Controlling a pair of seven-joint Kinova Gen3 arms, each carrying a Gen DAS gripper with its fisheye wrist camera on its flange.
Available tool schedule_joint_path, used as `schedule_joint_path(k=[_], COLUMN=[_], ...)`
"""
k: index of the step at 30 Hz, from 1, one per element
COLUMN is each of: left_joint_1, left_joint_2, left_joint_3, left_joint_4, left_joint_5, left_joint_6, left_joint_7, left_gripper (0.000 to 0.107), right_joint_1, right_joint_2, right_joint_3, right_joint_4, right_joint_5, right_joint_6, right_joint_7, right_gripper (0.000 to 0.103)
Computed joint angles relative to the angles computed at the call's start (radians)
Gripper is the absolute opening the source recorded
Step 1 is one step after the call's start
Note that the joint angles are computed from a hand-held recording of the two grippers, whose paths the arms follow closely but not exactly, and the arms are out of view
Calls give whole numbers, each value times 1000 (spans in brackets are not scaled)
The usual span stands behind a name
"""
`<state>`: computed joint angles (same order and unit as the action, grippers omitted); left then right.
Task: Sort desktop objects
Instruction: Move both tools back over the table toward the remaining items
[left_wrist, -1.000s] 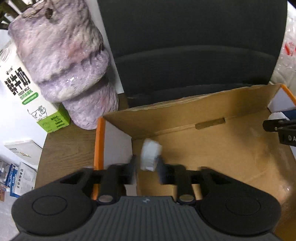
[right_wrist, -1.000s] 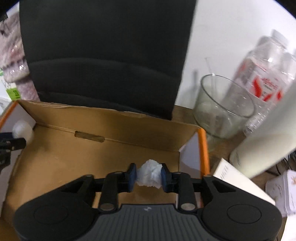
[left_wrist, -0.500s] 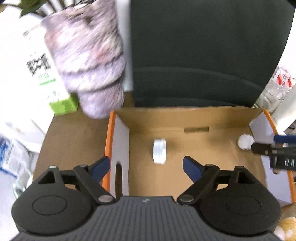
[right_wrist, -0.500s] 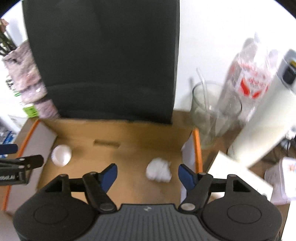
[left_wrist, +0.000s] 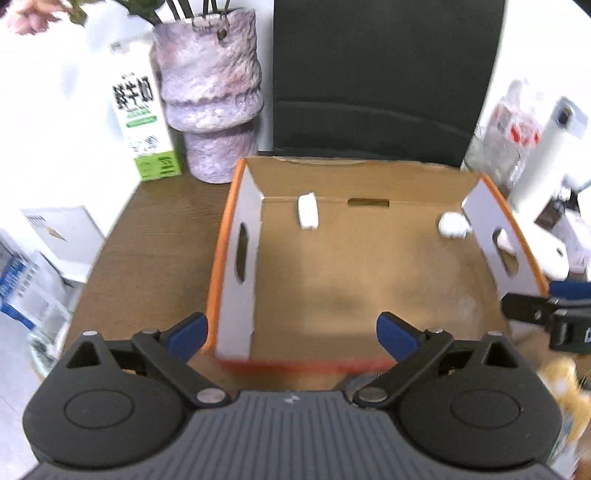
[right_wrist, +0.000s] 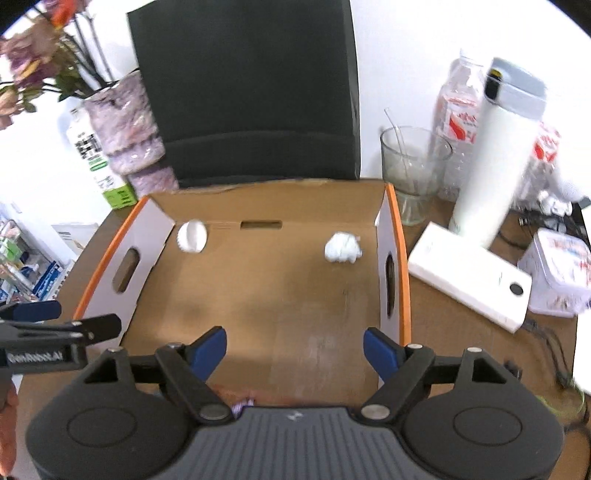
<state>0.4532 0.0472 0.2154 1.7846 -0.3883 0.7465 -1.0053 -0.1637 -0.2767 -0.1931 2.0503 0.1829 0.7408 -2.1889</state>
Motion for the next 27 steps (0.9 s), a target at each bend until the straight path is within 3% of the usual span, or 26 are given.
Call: schedule_joint_path(k=[2, 4, 8, 12, 14, 18, 20, 23, 27], left_joint_1=[-17, -79, -152, -35, 22, 76, 124, 168, 180], left_joint_2=[-81, -160, -345, -530, -623, -808, -901, -1038, -1100], left_joint_3=[47, 138, 281, 246, 263, 438, 530, 669, 811], left_joint_4=[93, 185, 371, 556, 640, 742, 774, 776, 760], left_joint_5=[-71, -113, -182, -192, -193, -135, -93, 18, 50], left_joint_6=[-47, -93, -154, -198, -171, -71, -29, 48, 79], left_joint_7=[81, 159, 313, 476, 557, 716, 741, 721, 774], left_gripper=[101, 101, 103, 103, 103, 103, 103, 103, 103], right_joint_1=[37, 77, 45, 26, -30, -29, -16, -6, 63], right_joint_2=[-66, -152, -338, -523, -616, -801, -894, -1033, -1203], right_joint_3=[-81, -158, -256, -441, -534, -719, -784, -829, -829], right_joint_4=[52, 116, 248, 313, 321, 290, 255, 209, 132], right_joint_5=[50, 68, 73, 21, -17, -156, -228, -337, -451], right_joint_6=[-17, -47, -64, 21, 103, 245, 325, 432, 560], right_joint_7=[-72, -132, -291, -454, -535, -585, -577, -582, -439], right_gripper=[81, 83, 85, 85, 86, 88, 91, 92, 93])
